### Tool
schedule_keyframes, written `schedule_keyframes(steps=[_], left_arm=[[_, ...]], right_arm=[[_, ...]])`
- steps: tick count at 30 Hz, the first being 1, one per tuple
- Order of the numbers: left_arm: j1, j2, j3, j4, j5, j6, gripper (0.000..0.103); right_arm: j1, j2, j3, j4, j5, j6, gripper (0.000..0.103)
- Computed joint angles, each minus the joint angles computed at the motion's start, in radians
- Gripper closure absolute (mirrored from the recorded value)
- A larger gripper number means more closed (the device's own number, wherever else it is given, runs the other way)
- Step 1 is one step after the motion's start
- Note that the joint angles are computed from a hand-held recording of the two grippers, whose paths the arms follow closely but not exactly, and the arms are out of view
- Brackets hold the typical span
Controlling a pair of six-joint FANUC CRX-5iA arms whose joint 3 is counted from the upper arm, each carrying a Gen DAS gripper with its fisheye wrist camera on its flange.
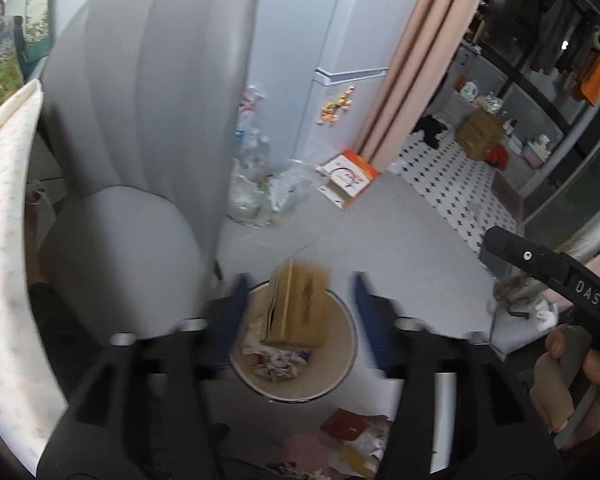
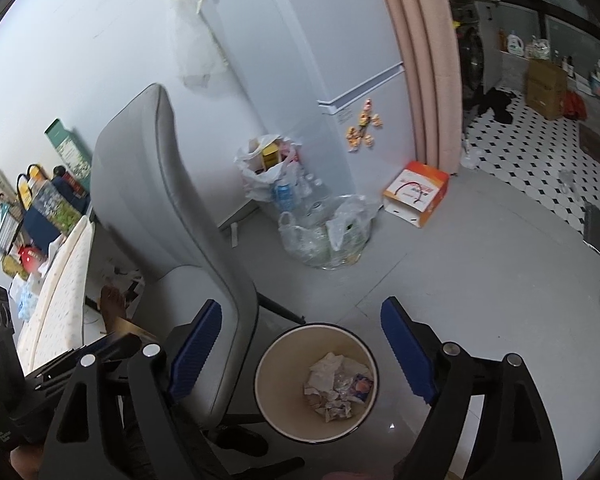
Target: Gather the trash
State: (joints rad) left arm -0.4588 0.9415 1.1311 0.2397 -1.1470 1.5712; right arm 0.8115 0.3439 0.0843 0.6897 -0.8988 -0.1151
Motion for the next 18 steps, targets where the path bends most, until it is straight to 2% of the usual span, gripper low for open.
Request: schedule_keyframes(steps=[2, 5, 8, 18], left_arm=[[-0.002, 0.005, 0.008, 0.006, -0.001, -0.001, 0.028], [-0.004, 0.012, 0.028, -0.006, -0.013, 0.011, 0.021], [0.003, -0.03, -0.047, -0.006, 0.031, 0.021, 0.013], [0.019, -0.135, -0.195, -0.025, 0.116, 0.039, 0.006]], right_arm=[[0.0, -0.006, -0.009, 0.002, -0.001, -0.01, 0.021], [-0.001, -0.012, -0.022, 0.002, 0.011, -0.022, 0.021], [0.001, -0.012, -0.023, 0.006, 0.019, -0.021, 0.018], [0.025, -0.009, 0.003, 0.035, -0.002, -0.028, 0.007]])
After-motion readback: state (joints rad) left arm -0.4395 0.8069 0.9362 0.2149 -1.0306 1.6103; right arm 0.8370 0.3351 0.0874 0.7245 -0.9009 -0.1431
